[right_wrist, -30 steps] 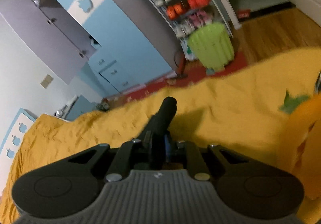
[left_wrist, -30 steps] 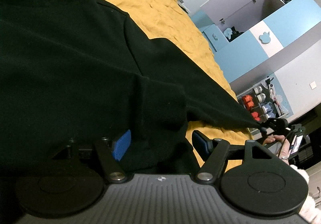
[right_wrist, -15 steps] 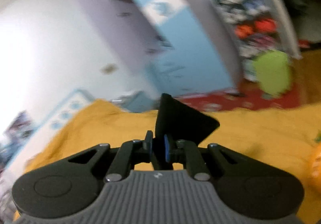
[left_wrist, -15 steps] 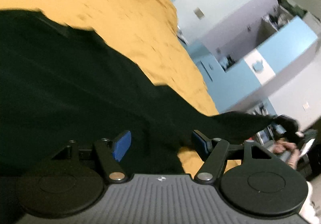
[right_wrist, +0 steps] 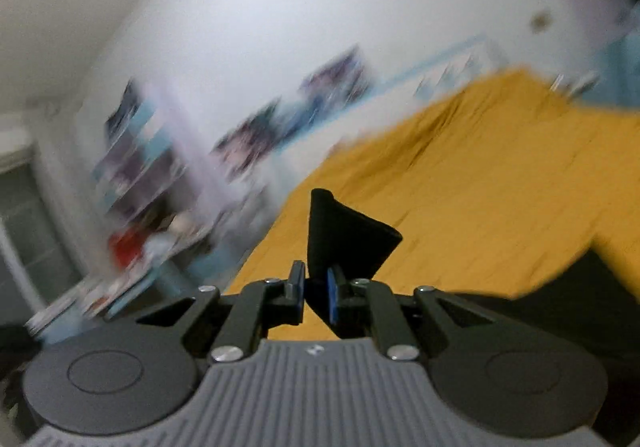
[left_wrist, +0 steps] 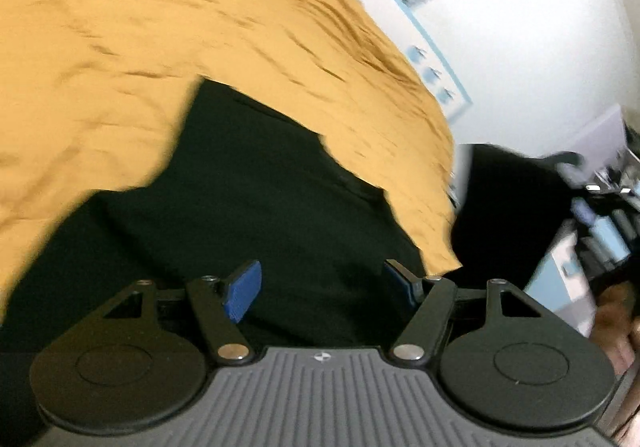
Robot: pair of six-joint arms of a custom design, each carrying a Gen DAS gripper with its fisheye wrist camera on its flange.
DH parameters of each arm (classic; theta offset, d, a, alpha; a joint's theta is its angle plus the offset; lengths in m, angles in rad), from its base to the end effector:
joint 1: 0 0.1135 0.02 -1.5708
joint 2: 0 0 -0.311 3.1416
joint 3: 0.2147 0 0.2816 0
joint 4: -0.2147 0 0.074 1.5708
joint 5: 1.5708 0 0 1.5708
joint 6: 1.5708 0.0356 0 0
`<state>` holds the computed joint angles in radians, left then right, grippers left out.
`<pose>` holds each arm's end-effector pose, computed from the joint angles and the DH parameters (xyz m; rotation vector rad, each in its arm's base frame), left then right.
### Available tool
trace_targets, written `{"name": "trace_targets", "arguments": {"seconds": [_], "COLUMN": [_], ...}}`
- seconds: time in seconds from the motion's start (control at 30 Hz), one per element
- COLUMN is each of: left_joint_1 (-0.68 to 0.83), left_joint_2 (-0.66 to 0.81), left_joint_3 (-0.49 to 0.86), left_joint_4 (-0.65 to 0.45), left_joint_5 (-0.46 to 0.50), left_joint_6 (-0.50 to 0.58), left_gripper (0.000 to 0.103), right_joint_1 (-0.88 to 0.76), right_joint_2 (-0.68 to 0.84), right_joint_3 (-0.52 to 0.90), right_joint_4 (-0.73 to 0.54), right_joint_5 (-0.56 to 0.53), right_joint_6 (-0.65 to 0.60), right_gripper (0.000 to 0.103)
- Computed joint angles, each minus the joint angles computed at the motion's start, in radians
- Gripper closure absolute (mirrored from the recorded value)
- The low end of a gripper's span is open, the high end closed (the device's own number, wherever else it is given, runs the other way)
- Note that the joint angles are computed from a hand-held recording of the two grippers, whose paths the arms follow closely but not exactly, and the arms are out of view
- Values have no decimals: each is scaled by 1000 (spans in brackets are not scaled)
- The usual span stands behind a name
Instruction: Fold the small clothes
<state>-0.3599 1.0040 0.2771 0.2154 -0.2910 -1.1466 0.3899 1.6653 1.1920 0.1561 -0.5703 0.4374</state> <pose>0.1840 -0.0583 0.1849 -0.9764 1.8804 -0.6197 0.3815 0.1776 0.3187 -0.3665 1.9539 1.0881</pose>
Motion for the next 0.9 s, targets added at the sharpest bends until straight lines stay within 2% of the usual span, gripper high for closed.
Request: {"name": "trace_targets", "arguments": {"seconds": [0.07,0.1,0.13,0.23,0.37,0.53,0.6,0.67,0.77,0.9], "left_joint_1": [35,62,91,183,236,190,148,143,134,155], "left_joint_2": [-37,-56,-68,-88,23,136,178,227,282,346], "left_joint_3": [-31,-50,-61,-108,-118,-129,-106,-74,-25,-10], "left_joint_4": [-29,-35,-40,2,134,293,307,302,233,250], "left_joint_5": [-7,8,27,104,169,152,116,118,90,77], "left_joint_6": [-18,-25,-34,-17,-33,-100,-107,-109,-140,-166], "left_gripper": [23,23,23,23,23,23,23,23,23,26], "right_joint_1": [97,139,166,117,-49,-333,-407,-461,-492,-498], "right_joint_2": [48,63,68,75,24,3,22,35,79,135], "right_joint_3": [-33,-42,-57,-92,-132,-140,-121,-122,-89,-71], "right_joint_4": [-13,-42,-60,-62,-131,-215,-245,-251,-247,-210], "right_joint_5": [3,47,94,16,-43,-96,-113,-135,-155,-187], "right_joint_6": [-18,-28,-23,21,29,-65,-91,-102,-81,-21], "right_gripper": [77,56,51,52,50,44,44,44,44,44]}}
